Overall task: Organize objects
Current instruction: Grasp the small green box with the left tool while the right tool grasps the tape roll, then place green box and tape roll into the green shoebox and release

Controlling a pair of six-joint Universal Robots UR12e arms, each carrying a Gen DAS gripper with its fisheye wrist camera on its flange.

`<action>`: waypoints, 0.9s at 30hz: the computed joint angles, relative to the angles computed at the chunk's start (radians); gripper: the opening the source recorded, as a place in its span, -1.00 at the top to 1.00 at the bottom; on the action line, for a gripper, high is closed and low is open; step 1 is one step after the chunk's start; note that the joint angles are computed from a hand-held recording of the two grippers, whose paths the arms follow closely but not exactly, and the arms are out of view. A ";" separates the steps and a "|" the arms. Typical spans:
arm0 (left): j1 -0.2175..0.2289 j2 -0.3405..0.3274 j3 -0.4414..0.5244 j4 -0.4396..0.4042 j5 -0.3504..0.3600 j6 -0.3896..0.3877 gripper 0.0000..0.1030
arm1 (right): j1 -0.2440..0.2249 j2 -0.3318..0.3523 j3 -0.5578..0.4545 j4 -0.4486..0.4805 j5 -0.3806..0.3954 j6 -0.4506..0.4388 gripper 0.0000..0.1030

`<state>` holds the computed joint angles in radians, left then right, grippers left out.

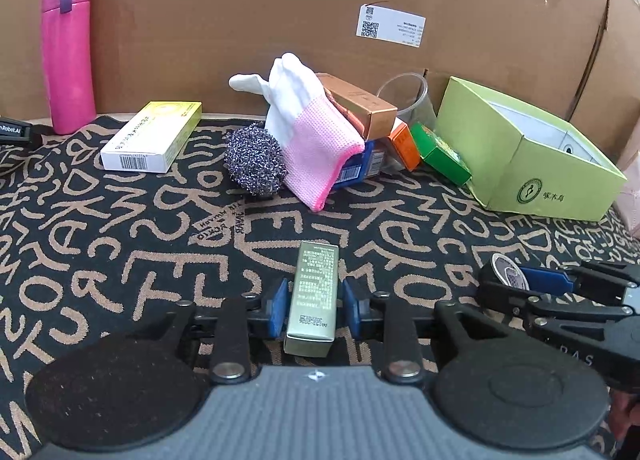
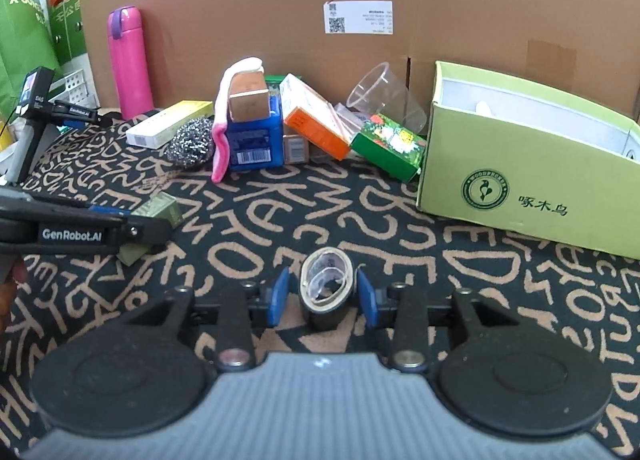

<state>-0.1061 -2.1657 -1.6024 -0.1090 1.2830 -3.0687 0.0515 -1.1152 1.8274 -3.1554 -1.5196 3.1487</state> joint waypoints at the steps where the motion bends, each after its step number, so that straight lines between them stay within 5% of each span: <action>1: -0.001 0.001 0.000 -0.002 0.005 0.001 0.51 | 0.000 0.000 0.001 0.000 0.004 -0.002 0.31; 9: -0.013 0.018 -0.009 -0.009 0.005 0.014 0.55 | -0.015 -0.017 0.032 -0.041 0.037 0.009 0.44; 16: -0.038 0.024 0.016 0.012 -0.100 0.050 0.55 | -0.050 -0.066 0.085 -0.133 0.059 0.022 0.44; 27: -0.125 -0.050 0.200 0.013 -0.210 0.047 0.55 | -0.116 -0.107 0.090 -0.254 -0.070 -0.002 0.44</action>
